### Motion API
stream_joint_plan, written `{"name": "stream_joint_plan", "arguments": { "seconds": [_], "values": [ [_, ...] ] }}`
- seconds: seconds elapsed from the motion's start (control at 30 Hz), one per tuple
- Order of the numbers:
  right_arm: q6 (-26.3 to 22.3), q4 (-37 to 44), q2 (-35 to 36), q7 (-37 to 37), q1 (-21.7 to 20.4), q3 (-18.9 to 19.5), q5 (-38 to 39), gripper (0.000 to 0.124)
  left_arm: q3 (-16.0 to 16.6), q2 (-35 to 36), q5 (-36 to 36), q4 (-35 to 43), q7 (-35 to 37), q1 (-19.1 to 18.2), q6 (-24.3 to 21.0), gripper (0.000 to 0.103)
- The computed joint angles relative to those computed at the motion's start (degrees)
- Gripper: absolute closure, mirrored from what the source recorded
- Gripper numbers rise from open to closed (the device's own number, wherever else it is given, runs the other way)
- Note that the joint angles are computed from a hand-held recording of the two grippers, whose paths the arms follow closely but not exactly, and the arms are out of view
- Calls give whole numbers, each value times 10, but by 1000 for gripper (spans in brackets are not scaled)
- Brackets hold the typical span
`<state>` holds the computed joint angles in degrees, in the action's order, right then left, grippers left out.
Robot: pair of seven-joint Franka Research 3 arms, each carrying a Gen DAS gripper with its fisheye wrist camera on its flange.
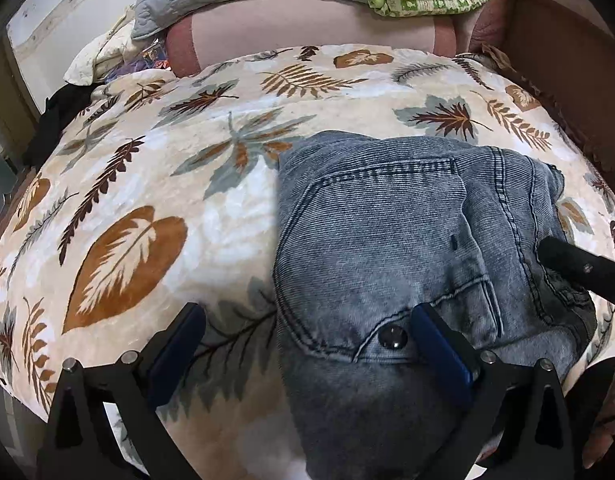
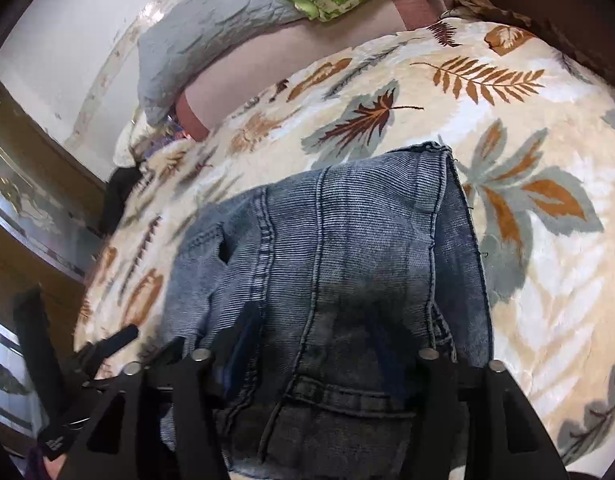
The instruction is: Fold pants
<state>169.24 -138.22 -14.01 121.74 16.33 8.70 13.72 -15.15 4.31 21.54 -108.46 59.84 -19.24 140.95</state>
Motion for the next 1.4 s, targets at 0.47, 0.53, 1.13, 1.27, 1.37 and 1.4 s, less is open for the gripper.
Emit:
{"name": "stream_joint_plan", "arguments": {
  "seconds": [0.47, 0.53, 1.13, 1.27, 1.37, 1.4],
  "values": [
    [57, -55, -75, 68, -60, 59, -67, 61, 0, -68, -9, -55, 13, 10, 32, 1],
    [51, -63, -85, 71, -69, 64, -69, 60, 0, -76, -10, -63, 12, 12, 34, 1],
    [23, -71, -81, 120, -86, 59, -77, 58, 20, -94, -83, -107, 18, 42, 12, 1],
    [62, -79, -82, 109, -79, 61, -85, 58, 17, -93, -97, -111, 29, 40, 32, 1],
    [99, -80, -73, 63, -36, 36, -66, 58, 14, -95, -113, -117, 53, 33, 55, 1],
    [102, -77, -67, 40, -15, 21, -57, 58, 12, -95, -114, -120, 60, 30, 60, 1]
  ]
}}
